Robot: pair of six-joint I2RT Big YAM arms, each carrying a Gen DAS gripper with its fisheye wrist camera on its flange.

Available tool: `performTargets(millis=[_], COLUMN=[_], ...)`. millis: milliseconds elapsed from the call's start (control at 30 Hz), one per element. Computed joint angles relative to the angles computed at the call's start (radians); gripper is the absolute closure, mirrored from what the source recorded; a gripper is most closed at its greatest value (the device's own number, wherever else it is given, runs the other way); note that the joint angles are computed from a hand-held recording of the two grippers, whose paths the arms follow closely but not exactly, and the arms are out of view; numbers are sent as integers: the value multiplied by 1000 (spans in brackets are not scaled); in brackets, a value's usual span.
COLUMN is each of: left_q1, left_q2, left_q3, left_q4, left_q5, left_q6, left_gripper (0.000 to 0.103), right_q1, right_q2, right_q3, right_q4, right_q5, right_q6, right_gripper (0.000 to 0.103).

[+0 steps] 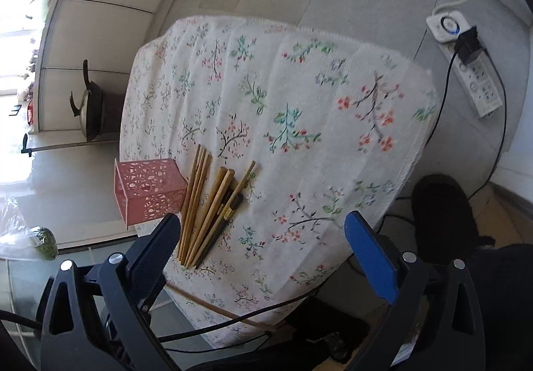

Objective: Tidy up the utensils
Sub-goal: 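Grasp a bamboo chopstick with the left tool while the right tool grasps another chopstick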

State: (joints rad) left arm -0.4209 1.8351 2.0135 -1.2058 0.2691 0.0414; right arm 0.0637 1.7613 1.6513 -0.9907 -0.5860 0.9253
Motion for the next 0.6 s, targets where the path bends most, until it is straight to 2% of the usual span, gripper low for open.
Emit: performTargets(millis=[67, 133, 233, 333, 433, 600], left_q1=[12, 32, 45, 45, 49, 66], left_q2=[-89, -157, -224, -254, -265, -271], left_q3=[-98, -165, -228, -246, -260, -274], left_q4=[78, 141, 218, 264, 296, 341], left_q5=[-1, 2, 2, 15, 35, 55], left_q6=[-35, -65, -84, -92, -95, -118], left_gripper=[99, 99, 99, 99, 99, 99], right_q1=[18, 39, 61, 74, 88, 100], right_q2=[42, 83, 116, 137, 163, 215], right_q3=[32, 79, 116, 149, 208, 292], right_q4=[14, -3, -2, -24, -105, -200], right_q5=[-11, 15, 64, 125, 209, 274], right_q6=[60, 76, 127, 169, 137, 101], right_gripper=[21, 41, 60, 70, 81, 83])
